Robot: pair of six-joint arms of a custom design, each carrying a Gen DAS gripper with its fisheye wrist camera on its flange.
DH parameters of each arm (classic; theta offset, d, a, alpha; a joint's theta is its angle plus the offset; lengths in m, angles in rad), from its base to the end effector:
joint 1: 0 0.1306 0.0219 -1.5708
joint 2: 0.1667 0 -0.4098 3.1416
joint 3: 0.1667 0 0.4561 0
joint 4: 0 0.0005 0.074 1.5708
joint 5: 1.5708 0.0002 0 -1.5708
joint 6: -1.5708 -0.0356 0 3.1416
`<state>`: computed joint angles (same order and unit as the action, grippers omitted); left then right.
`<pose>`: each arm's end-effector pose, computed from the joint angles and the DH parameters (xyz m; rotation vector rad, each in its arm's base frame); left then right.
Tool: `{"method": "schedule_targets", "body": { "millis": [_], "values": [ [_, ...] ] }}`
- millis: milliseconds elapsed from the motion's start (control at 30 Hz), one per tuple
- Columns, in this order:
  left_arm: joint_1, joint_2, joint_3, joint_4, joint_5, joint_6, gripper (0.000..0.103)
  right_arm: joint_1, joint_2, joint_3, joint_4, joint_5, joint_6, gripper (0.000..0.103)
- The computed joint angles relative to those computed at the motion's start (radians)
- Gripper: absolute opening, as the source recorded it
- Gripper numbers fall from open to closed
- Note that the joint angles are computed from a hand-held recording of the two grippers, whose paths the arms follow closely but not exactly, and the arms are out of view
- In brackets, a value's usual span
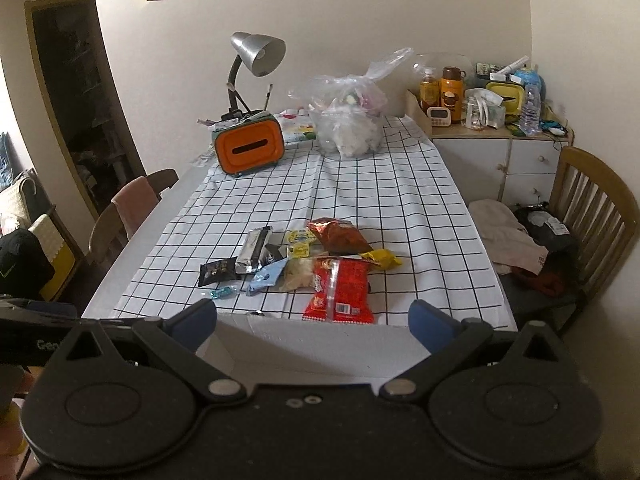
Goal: Organize snacks
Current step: 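Move both tools toward the snack pile on the table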
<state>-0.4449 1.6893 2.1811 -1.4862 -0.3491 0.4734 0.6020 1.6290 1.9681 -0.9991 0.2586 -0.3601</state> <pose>0.5445 -0.2467 0.6490 -0.1647 2.4738 0.0661 0.5238 0.3482 0.6152 -0.1270 2.2126 0.2462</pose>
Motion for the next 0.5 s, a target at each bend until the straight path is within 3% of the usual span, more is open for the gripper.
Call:
{"method": "schedule_targets", "body": {
  "millis": [200, 500],
  "values": [
    [0.018, 0.017, 0.032, -0.025, 0.014, 0.0, 0.1, -0.003, 0.049, 0.084, -0.064, -0.021, -0.025, 0.102],
    [0.026, 0.018, 0.039, -0.026, 0.022, -0.004, 0.1, -0.005, 0.06, 0.106, -0.073, -0.039, -0.026, 0.102]
  ]
}}
